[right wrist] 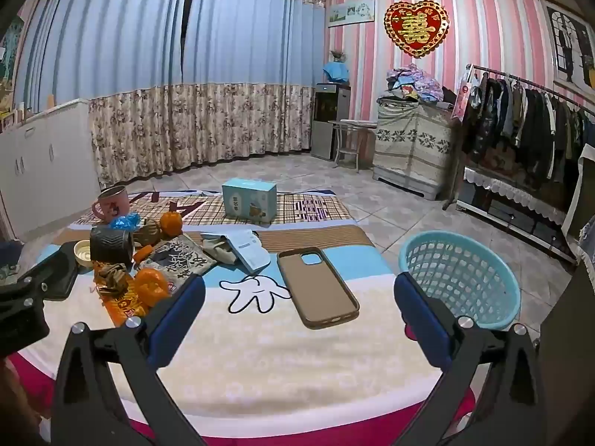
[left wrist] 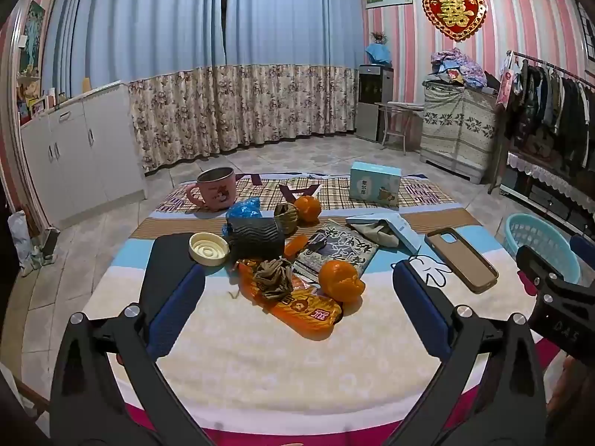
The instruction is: Collect trash
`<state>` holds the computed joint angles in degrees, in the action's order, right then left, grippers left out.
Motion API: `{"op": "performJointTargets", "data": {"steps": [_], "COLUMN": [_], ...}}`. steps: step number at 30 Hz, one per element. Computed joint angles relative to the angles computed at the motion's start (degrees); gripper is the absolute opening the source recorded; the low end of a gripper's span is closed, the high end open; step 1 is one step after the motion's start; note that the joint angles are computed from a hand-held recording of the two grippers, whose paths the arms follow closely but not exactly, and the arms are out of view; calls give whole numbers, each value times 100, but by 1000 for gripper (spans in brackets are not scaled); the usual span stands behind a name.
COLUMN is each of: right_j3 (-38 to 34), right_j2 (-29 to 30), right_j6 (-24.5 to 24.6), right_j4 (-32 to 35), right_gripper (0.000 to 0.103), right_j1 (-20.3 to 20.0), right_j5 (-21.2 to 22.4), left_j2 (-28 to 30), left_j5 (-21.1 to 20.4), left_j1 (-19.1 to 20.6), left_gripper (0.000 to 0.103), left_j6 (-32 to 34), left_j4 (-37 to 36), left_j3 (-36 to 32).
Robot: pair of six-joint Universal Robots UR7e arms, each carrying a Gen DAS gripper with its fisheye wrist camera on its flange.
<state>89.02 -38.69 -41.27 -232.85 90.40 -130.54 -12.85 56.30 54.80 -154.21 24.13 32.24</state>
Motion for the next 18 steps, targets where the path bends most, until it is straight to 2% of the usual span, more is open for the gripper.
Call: {"op": "performJointTargets", "data": {"steps": [10, 18], "right_j3": [11, -75], "right_j2": [-16, 58], "right_j6": [-18, -102], "right_j4": [30, -30], "right_gripper": [99, 99], "right_j1": [-9, 61], "right_j5": [-5, -86], "left_j2": [-118, -68], "left_j5": [-39, -67], "left_j1": [-10, -22], "left_gripper": [98, 98], "left_j6": [54, 80], "left_j4": [-109, -8], "left_j3": [193, 13]}}
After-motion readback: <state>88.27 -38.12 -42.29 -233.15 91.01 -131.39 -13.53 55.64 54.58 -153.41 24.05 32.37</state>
